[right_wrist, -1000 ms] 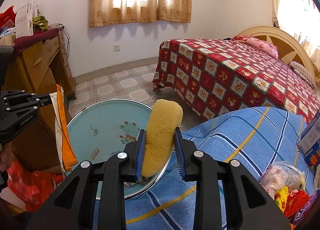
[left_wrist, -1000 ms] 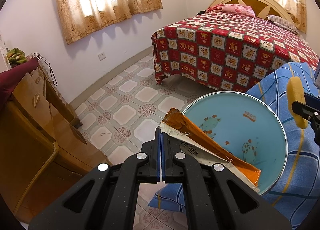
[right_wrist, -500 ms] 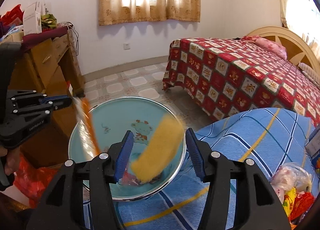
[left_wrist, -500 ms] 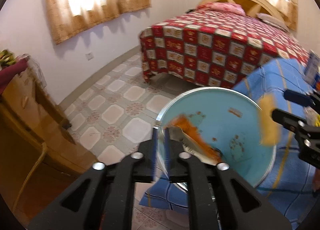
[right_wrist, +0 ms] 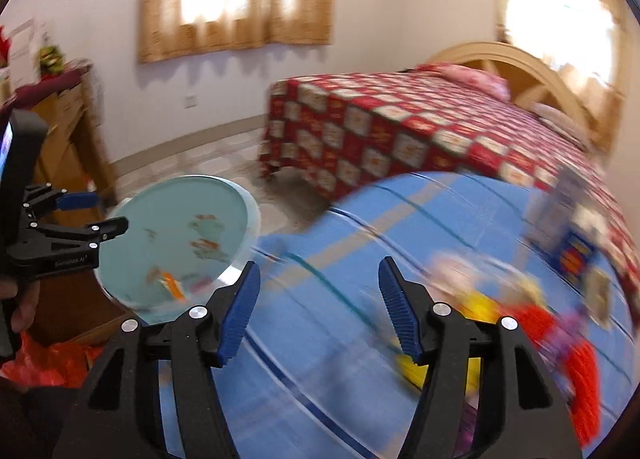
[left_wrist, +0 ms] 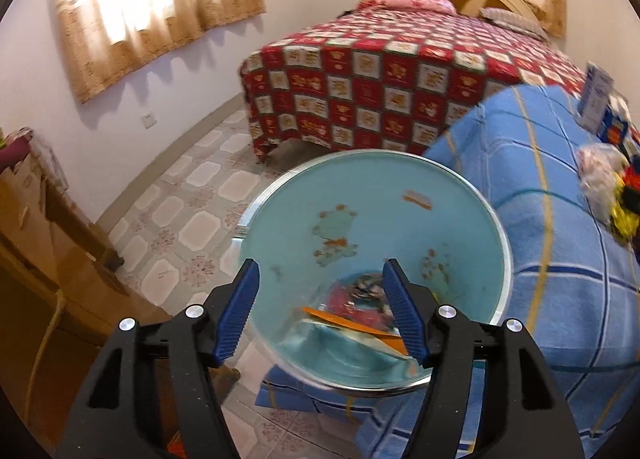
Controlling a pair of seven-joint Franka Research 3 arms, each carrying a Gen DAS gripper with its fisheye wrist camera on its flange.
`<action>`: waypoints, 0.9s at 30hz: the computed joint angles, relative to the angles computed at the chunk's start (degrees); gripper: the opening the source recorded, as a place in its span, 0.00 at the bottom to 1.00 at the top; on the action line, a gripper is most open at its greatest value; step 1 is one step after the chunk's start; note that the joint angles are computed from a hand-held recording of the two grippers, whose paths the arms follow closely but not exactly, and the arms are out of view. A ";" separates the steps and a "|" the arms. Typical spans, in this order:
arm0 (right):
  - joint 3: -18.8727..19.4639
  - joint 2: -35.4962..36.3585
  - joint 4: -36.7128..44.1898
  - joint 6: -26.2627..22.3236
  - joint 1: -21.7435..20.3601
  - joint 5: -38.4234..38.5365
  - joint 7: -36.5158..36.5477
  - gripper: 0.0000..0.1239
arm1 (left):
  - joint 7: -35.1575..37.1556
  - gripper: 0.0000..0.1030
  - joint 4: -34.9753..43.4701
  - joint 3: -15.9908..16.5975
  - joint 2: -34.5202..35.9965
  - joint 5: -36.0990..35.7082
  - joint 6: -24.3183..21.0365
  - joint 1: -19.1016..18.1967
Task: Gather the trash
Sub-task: 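Open the left gripper over the bin while the right opens, dropping the sponge, then return the right gripper to the table and grasp the red mesh net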
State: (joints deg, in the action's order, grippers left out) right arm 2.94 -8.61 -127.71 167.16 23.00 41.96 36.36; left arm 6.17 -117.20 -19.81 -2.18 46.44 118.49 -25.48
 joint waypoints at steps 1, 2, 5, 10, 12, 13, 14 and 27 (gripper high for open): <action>-0.89 -1.87 -1.67 0.46 -0.66 0.86 -0.09 0.52 | 0.66 0.62 1.11 -0.16 1.38 0.11 0.58 -0.17; -1.69 -3.57 -3.24 1.16 -1.47 1.05 0.32 0.53 | 1.34 0.63 2.23 -0.20 2.69 0.23 1.14 -0.41; -3.16 -7.30 -7.21 4.38 -4.89 -1.25 4.91 0.53 | 2.84 0.63 6.09 -0.07 6.57 1.24 2.12 -1.67; -3.20 -9.38 -10.61 7.28 -13.76 -9.68 16.81 0.53 | 5.58 0.63 14.73 1.05 13.68 3.69 3.15 -5.37; -5.38 -8.73 -10.24 6.94 -13.35 -10.71 17.62 0.52 | 6.81 0.63 18.56 1.83 16.52 4.32 3.68 -7.01; -6.13 -8.31 -10.05 6.53 -13.39 -11.26 17.81 0.51 | 7.29 0.63 20.33 2.28 17.80 4.58 3.83 -7.80; -7.46 -7.92 -9.95 6.11 -12.79 -11.02 17.04 0.50 | 7.88 0.63 22.37 2.70 19.24 4.87 3.82 -8.69; -11.06 -5.68 -6.88 -2.50 -12.10 1.86 3.39 0.16 | 14.92 0.63 38.08 8.06 30.08 3.54 4.96 -15.40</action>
State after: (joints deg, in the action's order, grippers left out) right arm -8.13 -14.30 -134.59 164.66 10.90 43.81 39.76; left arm 21.09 -79.12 -11.75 27.91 49.98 123.45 -40.87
